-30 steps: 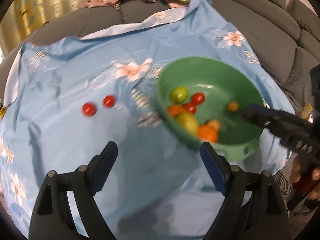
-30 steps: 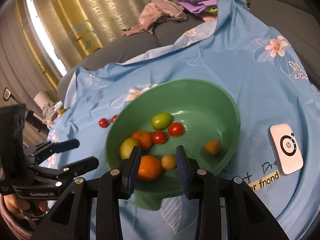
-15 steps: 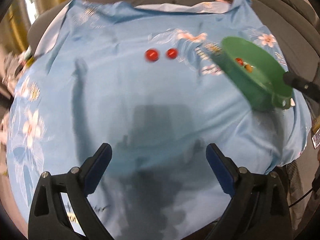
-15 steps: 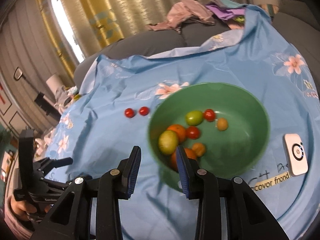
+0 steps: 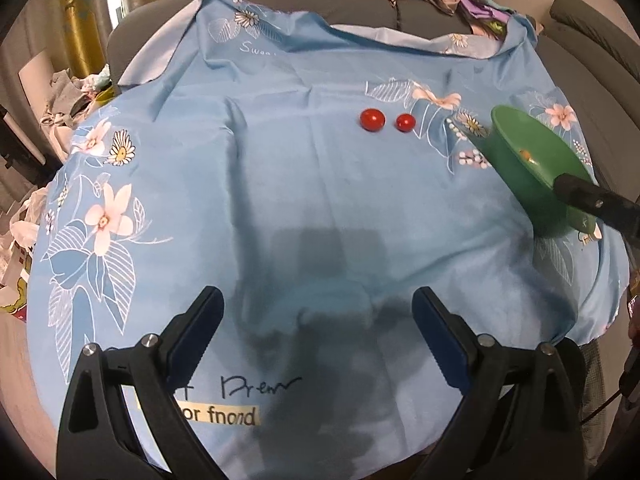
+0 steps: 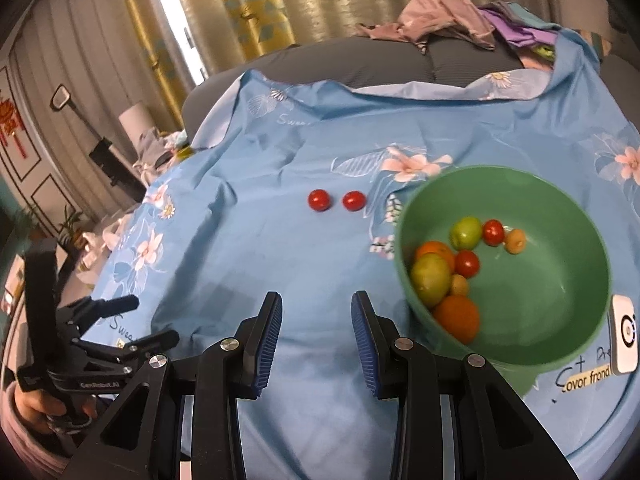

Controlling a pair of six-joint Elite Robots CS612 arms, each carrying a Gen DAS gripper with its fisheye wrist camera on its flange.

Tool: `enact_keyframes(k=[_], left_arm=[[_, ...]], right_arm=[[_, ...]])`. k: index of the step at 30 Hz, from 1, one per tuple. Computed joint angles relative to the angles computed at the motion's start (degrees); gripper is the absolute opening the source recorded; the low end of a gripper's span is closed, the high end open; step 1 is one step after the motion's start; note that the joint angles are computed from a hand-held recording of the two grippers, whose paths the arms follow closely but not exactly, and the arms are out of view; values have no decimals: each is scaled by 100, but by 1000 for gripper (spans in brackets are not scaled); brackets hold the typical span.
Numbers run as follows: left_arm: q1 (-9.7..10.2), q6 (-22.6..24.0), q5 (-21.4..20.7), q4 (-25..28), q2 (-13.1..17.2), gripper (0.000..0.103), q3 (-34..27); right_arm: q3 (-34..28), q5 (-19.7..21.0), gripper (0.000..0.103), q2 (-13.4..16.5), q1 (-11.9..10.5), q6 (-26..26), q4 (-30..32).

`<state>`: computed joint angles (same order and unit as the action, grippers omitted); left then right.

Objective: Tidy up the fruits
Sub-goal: 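Open both grippers over the bowl and withdraw toward the last tomatoes, then grasp a red cherry tomato with the right gripper while the left gripper grasps the other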

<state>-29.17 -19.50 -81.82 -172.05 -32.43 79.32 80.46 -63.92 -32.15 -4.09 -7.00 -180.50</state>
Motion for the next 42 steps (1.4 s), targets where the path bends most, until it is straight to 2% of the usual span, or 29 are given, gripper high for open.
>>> enact_keyframes(k=[11,19,33,42], left_arm=[[74,33,56,-229,74,96,-66],[177,57,-226,-209,219,96,-325],[309,200,-485,86,558,96,-1034],[382,267,-616,415,826,96,-1647]], right_arm=[[-371,-235,36,144,174,-102,416],[-784,-597,36,329,293,-208,740],[-2220,-1078,36,1035,422,83,1510],[-3471,-1761,36,1625,552,186,2401]])
